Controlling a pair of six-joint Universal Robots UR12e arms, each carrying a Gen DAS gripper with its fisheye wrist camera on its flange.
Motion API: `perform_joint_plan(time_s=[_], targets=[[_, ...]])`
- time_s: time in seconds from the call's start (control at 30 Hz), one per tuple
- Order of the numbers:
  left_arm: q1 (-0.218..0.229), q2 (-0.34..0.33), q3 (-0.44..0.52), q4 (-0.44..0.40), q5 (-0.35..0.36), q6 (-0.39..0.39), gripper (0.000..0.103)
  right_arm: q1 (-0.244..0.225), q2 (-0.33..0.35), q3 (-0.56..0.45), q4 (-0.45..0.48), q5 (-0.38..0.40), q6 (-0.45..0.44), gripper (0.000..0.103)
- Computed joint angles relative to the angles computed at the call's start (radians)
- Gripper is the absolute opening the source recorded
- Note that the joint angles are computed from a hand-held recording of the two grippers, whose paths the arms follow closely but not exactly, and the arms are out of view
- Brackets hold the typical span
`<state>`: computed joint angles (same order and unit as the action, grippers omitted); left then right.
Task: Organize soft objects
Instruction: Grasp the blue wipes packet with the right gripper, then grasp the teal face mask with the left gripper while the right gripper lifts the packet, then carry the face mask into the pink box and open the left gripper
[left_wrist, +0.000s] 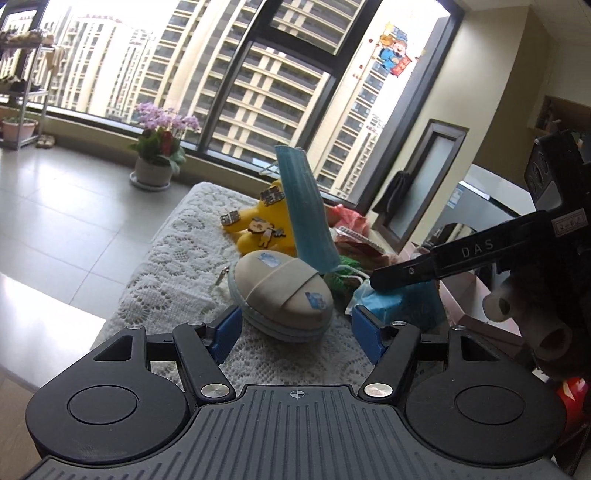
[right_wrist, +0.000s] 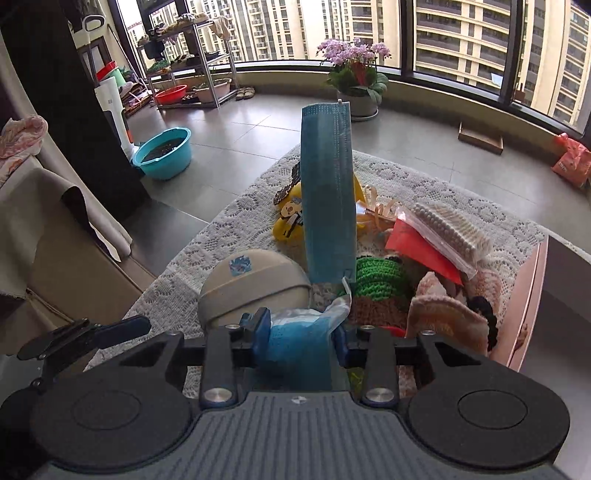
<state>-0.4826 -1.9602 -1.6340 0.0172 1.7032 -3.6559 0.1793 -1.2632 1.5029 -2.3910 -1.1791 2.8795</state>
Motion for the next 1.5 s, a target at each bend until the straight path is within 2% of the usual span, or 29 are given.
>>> perform_joint_plan(time_s=[0.07,0.17,0.27,0.33,0.37,0.43,0.47,0.5,0.57,0.63,0.73,0.8,0.87,0.9,0.93,1.03,1.1,1.2,1.27,1.33,1.4,1.5], targets=[[-0.011,-0.013,0.027,-0.014,0.010,0.020,0.071,-0.017,-0.052,0.078,-0.069,-0.007,-0.010,0.032],[-0.019,-0.033,0.073,-0.045,0.040,0.044,0.071,-0.064,-0.103,0.150,-0.101,0.030,0.011,0.032],[-0.009,-0.086,0.175,-0.094,0.079,0.062,0.071,-0.087,-0.137,0.218,-0.176,-0.004,0.042,0.030],[0.000,-0.122,0.248,-0.149,0.103,0.038,0.071,-0.104,-0.158,0.260,-0.220,-0.003,0.045,0.030],[0.002,-0.147,0.294,-0.178,0.133,0.015,0.071,-0.116,-0.172,0.284,-0.243,0.010,0.050,0.032],[0.005,-0.198,0.382,-0.219,0.188,-0.001,0.071,-0.130,-0.188,0.320,-0.289,0.020,0.075,0.047],[0.006,-0.227,0.436,-0.257,0.218,0.004,0.071,-0.136,-0.195,0.338,-0.320,0.020,0.090,0.060],[0.006,-0.246,0.474,-0.291,0.235,0.004,0.071,-0.141,-0.203,0.365,-0.374,0.011,0.111,0.068],[0.004,-0.291,0.558,-0.371,0.266,0.004,0.071,-0.150,-0.211,0.404,-0.451,0.002,0.132,0.069],[-0.001,-0.330,0.623,-0.426,0.291,0.016,0.071,-0.156,-0.227,0.435,-0.489,-0.009,0.134,0.070],[-0.016,-0.356,0.663,-0.516,0.310,0.023,0.071,-0.163,-0.239,0.478,-0.542,-0.037,0.118,0.074],[-0.034,-0.369,0.659,-0.504,0.369,0.061,0.068,-0.167,-0.246,0.498,-0.559,-0.052,0.110,0.075],[-0.050,-0.377,0.646,-0.446,0.439,0.148,0.051,-0.176,-0.248,0.508,-0.544,-0.044,0.125,0.075],[-0.053,-0.374,0.629,-0.408,0.443,0.182,0.047,-0.181,-0.250,0.511,-0.531,-0.041,0.134,0.075],[-0.051,-0.365,0.606,-0.363,0.419,0.205,0.028,-0.182,-0.248,0.513,-0.526,-0.046,0.146,0.075],[-0.047,-0.328,0.543,-0.288,0.360,0.256,0.021,-0.187,-0.246,0.527,-0.532,-0.047,0.165,0.075],[-0.042,-0.291,0.485,-0.222,0.305,0.277,0.011,-0.191,-0.249,0.538,-0.538,-0.034,0.174,0.075],[-0.048,-0.234,0.405,-0.103,0.259,0.327,0.011,-0.201,-0.251,0.542,-0.551,-0.008,0.182,0.075],[-0.051,-0.191,0.360,-0.069,0.221,0.350,0.011,-0.209,-0.259,0.548,-0.564,0.028,0.187,0.076],[-0.055,-0.153,0.322,-0.074,0.192,0.369,0.011,-0.218,-0.265,0.549,-0.570,0.095,0.191,0.081],[-0.056,-0.104,0.275,-0.130,0.132,0.369,0.011,-0.216,-0.269,0.543,-0.571,0.149,0.199,0.095],[-0.062,-0.053,0.215,-0.212,0.089,0.348,0.011,-0.190,-0.255,0.506,-0.530,0.161,0.258,0.099]])
